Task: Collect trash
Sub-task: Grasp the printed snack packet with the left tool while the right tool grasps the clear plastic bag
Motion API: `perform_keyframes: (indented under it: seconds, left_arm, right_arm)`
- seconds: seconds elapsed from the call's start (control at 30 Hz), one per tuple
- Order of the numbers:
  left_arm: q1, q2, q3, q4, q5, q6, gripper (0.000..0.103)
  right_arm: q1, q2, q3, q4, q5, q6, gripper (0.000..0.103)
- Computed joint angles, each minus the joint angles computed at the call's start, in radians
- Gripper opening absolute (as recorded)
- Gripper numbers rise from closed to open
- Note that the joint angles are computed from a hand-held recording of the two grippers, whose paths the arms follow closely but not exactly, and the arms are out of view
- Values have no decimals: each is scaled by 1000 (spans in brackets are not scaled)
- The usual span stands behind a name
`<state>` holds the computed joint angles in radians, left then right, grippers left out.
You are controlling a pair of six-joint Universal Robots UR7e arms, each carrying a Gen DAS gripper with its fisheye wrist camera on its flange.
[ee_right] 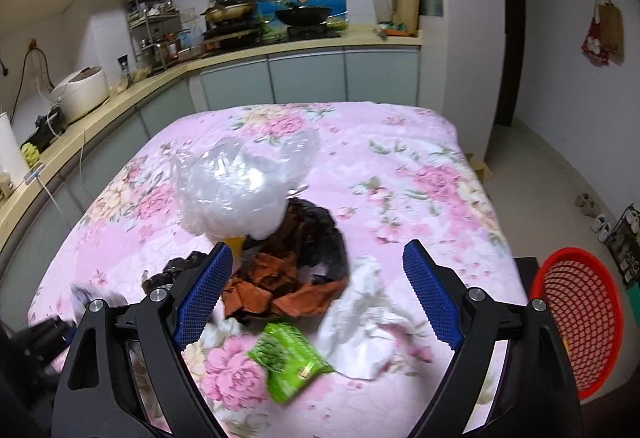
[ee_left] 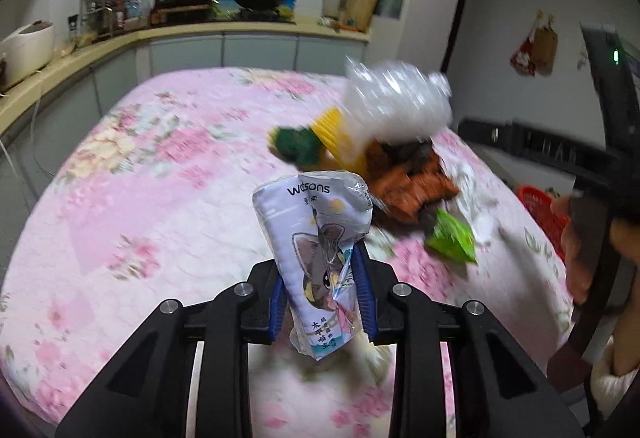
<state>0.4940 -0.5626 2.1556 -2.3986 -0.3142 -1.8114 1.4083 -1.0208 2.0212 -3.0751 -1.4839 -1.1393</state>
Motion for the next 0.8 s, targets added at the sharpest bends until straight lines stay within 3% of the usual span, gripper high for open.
perform_keyframes:
  seconds: [0.3, 0.8]
  left_arm:
    - [3, -109, 2, 404, 25, -324, 28]
    - [11, -173, -46, 778, 54, -581, 28]
  right_arm:
    - [30, 59, -12, 5, -66, -22, 87]
    - [75, 119, -65, -13, -12, 24, 95]
